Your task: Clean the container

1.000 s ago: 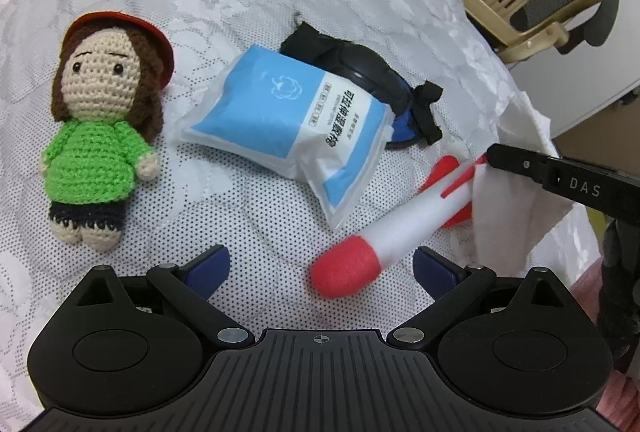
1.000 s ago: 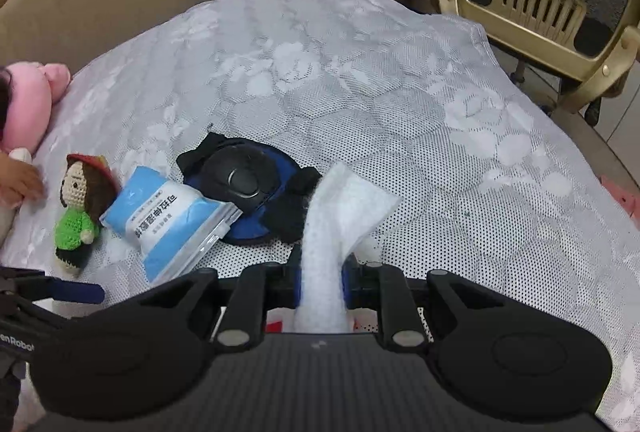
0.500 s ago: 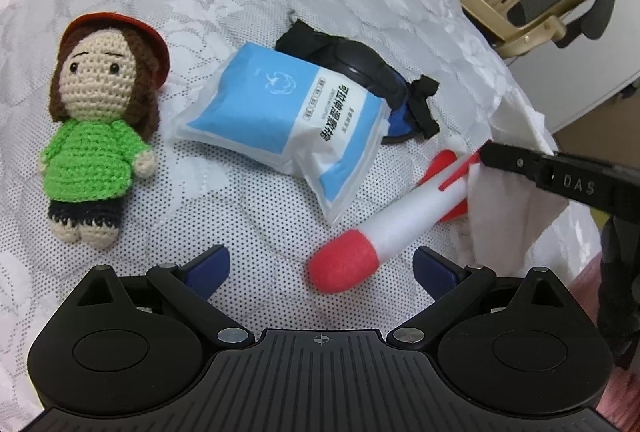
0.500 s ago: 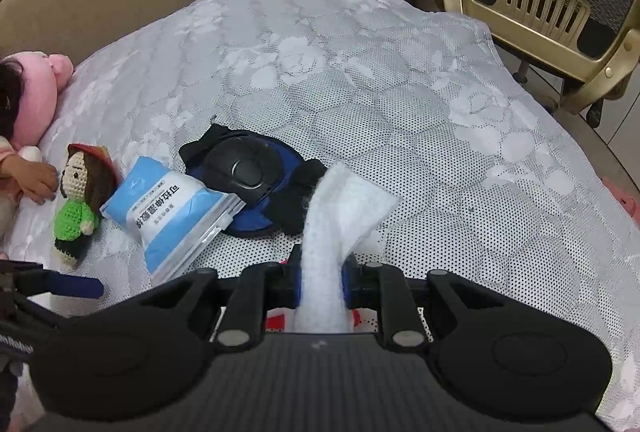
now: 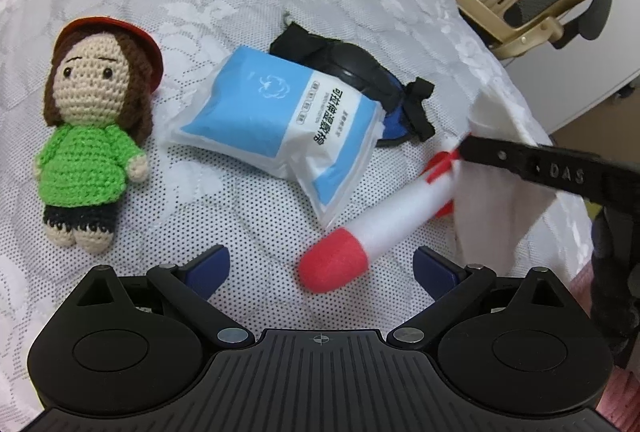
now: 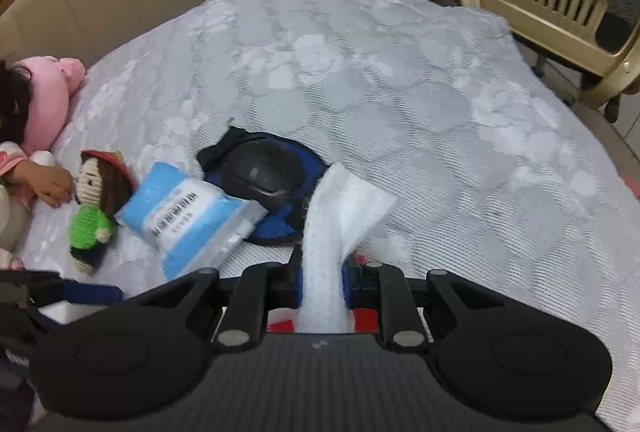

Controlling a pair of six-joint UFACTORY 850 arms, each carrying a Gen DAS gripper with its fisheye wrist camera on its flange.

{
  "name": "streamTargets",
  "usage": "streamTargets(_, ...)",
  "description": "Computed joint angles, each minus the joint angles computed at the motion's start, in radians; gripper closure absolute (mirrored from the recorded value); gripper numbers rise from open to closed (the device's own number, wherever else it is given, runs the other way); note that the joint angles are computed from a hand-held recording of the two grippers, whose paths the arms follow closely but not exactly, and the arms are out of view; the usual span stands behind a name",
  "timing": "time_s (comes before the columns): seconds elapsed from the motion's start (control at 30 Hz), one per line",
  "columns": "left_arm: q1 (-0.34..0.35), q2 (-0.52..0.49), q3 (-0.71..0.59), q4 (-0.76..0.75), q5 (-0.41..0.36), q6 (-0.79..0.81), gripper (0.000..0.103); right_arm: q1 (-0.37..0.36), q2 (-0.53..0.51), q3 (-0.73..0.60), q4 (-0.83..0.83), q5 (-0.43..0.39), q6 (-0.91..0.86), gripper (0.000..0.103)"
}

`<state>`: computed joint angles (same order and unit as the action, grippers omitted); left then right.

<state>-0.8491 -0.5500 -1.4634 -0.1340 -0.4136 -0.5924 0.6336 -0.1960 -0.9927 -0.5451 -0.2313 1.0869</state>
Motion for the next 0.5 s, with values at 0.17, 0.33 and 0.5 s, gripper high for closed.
streamTargets(0.17,0.005,0.0,0.002,-0.018,0.002,0.011,0.002,0.005,-0.024,-0.033,-0.003,-0.045,-0.052,0.085)
streamTargets(0.33,0.005,-0.007,-0.006,-0.022,0.001,0.014,0.002,0.023,-0.044,-0.053,-0.307,-0.205,0.092,0.085)
streamTargets(0.5,0.0,-0.017,-0.019,-0.027,-0.011,0.022,0.002,-0.027,-0.008,-0.01,-0.244,-0.147,0.095,0.085)
